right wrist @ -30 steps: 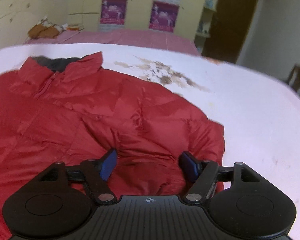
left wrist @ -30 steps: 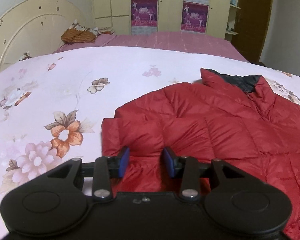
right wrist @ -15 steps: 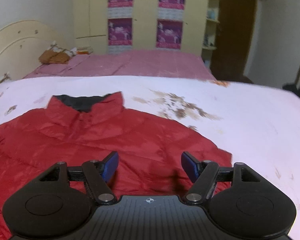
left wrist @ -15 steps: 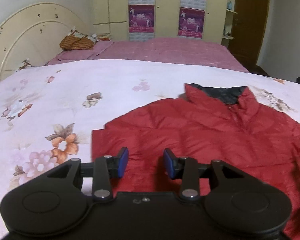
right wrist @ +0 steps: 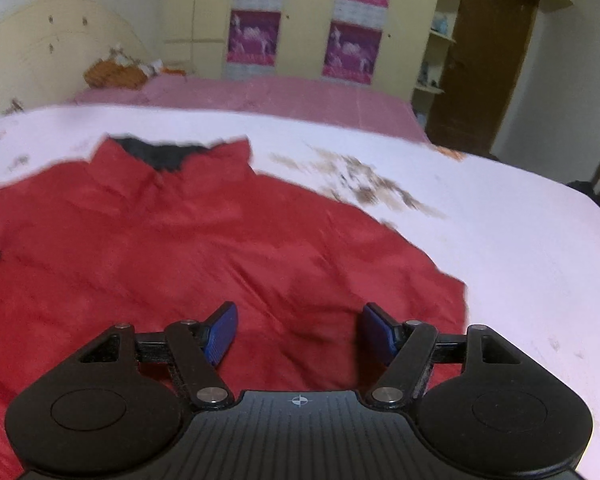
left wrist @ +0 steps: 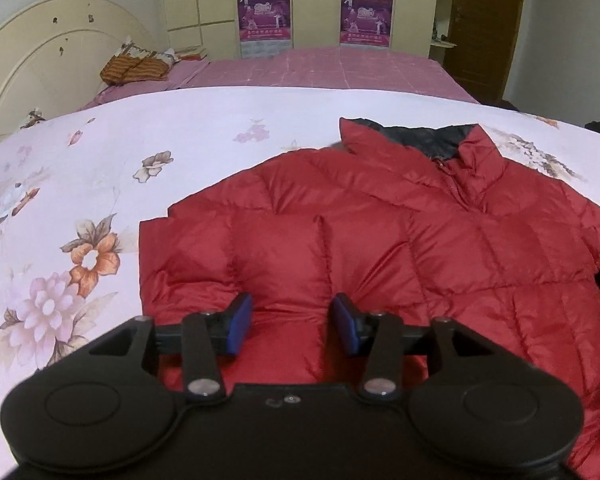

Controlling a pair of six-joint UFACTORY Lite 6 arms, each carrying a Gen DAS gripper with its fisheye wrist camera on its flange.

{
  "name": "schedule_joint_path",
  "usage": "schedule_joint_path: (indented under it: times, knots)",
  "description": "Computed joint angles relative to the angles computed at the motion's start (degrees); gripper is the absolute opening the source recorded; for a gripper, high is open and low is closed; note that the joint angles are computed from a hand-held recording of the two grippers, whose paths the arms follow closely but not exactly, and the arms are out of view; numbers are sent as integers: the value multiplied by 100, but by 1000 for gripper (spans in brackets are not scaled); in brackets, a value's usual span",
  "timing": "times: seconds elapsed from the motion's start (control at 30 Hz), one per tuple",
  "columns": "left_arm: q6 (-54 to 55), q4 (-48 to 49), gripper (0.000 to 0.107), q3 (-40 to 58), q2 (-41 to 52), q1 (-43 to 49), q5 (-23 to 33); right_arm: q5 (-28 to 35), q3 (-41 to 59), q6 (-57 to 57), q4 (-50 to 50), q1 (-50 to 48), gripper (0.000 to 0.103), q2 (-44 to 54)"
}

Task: Fold large clothes
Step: 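Fold the held side edge inward over the body and open the left gripper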

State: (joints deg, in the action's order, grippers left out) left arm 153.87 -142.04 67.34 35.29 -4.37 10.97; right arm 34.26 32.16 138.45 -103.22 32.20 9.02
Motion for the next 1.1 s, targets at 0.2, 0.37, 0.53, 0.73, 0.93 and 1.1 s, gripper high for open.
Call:
schedule_joint_path:
  times: [0.2,0.37,0.53,0.73,0.93,1.1]
  knots:
    - [-687,617,48,150,126,34,-60,-61,-495,1064,-888,-211,69,36]
    - [-1056,844,46,-316,-458,107,-27,-246,-598,347,-177,-187,69,-664]
    - [-730,819,48,-1573,-1565,374,458,74,-1084,-249,753,592,69,-1719]
    - [76,241,54,-2301,-1730,521,634,210,-1322,56,1140,1371,69,-1631]
    - [509,-270,57,-2073,-1363,438,591,-255,-1600,1224,-81,716,69,-1379]
    - [825,-709,58,-2124,-1498,354,428,-498,-1752,988,-131,530,69,-1718]
